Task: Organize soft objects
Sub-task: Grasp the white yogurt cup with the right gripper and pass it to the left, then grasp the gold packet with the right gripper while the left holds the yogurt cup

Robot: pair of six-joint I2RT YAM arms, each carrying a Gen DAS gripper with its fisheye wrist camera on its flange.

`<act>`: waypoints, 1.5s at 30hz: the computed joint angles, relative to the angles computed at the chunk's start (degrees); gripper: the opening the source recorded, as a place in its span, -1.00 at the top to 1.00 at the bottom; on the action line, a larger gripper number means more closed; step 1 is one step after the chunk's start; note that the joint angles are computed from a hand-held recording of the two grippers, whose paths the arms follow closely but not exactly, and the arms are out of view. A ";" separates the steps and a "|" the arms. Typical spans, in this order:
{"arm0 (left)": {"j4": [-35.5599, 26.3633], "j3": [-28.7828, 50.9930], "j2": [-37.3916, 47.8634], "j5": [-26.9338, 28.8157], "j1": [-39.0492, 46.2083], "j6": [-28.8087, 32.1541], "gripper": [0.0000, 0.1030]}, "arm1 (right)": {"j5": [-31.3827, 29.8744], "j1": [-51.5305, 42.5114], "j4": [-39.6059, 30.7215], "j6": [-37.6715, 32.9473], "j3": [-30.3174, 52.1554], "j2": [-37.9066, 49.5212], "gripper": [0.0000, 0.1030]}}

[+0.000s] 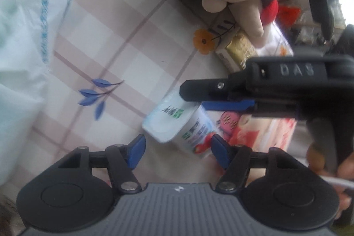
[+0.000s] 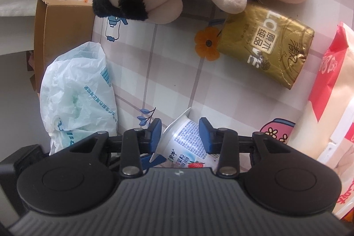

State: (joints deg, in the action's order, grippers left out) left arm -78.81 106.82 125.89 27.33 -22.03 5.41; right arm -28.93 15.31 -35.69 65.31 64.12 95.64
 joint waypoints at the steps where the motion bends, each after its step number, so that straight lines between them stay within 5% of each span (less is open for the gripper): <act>1: 0.22 0.15 0.54 0.97 0.11 -0.57 -0.28 | -0.36 -0.12 0.20 0.02 -0.12 0.05 0.29; 11: 3.20 0.72 1.33 0.91 -1.04 -3.75 -0.25 | -3.98 -1.45 6.01 0.93 -3.85 -0.60 0.29; 20: 12.07 -5.19 -6.82 -3.05 -0.55 0.86 -0.25 | -3.59 -1.44 15.44 -0.89 -7.50 -5.93 0.30; 31: 16.88 -14.43 -14.71 -5.11 -1.23 10.63 -0.25 | -2.67 1.72 12.52 -7.54 -8.02 -9.31 0.27; 45: 9.98 -14.81 -15.54 -5.83 -1.34 16.91 -0.41 | -4.03 4.69 7.29 -9.28 -7.86 -10.04 0.23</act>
State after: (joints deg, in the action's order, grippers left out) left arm -68.83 92.01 110.36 21.51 -23.37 22.33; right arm -32.96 20.00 -28.40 56.02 56.27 85.60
